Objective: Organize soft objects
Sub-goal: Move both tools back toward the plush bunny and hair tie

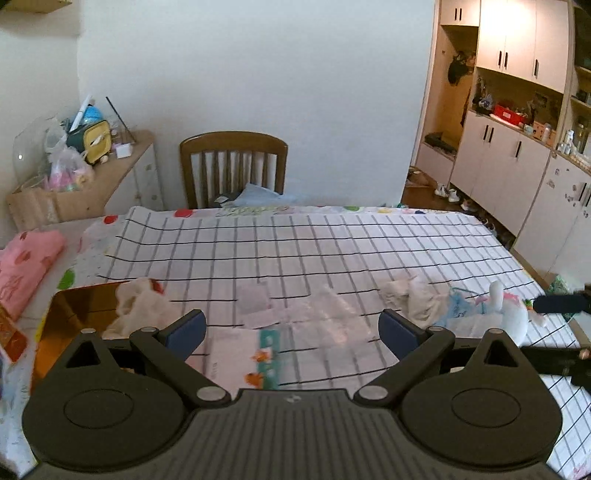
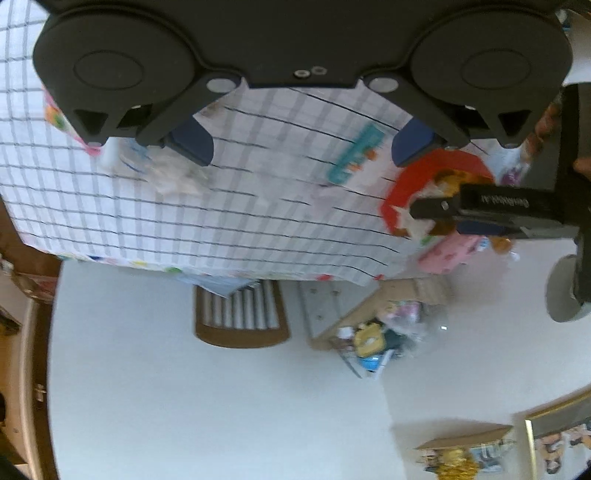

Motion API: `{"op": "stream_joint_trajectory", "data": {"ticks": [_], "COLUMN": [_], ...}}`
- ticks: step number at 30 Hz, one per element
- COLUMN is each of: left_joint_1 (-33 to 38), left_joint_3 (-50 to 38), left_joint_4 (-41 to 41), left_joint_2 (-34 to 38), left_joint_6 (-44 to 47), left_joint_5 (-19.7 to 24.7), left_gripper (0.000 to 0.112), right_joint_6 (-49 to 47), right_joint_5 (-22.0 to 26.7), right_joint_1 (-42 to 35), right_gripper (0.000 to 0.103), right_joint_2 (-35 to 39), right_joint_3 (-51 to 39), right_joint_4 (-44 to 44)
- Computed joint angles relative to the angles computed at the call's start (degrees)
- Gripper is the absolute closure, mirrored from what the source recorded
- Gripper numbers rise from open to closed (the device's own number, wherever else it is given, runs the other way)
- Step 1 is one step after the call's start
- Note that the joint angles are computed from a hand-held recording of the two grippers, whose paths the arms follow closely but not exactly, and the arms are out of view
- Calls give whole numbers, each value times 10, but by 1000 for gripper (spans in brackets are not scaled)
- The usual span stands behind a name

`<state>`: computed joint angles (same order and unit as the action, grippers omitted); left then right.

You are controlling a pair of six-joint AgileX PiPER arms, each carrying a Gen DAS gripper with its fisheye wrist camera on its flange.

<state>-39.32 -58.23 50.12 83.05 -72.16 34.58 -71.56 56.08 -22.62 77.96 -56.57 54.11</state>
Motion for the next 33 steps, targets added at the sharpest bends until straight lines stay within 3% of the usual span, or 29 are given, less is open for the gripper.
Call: {"op": "stream_joint_trajectory", "data": {"ticks": [10,13,18,21,26,33], "left_joint_1": [-43,-53,-62,-78,-87,-84], "left_joint_3": [-59,-76,-93,-128,-193,-258], "left_joint_4": [7,-1,-10,-13,-69,-126], "left_joint_2": [106,141,179,211,267,329], "left_joint_6": [30,34,44,70,142,199], "left_joint_5": [-24,-28,-80,-71,-67,-63], "left_gripper": [12,12,12,12,12,12], "right_joint_6": [-82,-110,-141,-142,-148,-147], "right_joint_5": [-2,-29,-78,-100,-140,-146], "right_joint_1": [-58,-60,-54,-46,-26,-20], "right_gripper": [1,2,8,11,21,43], "right_joint_2": [8,13,40,61,88,124], "right_joint_3": [72,104,136,141,145,135], "right_joint_4": [-18,-20,-12,-6,-1,7]}}
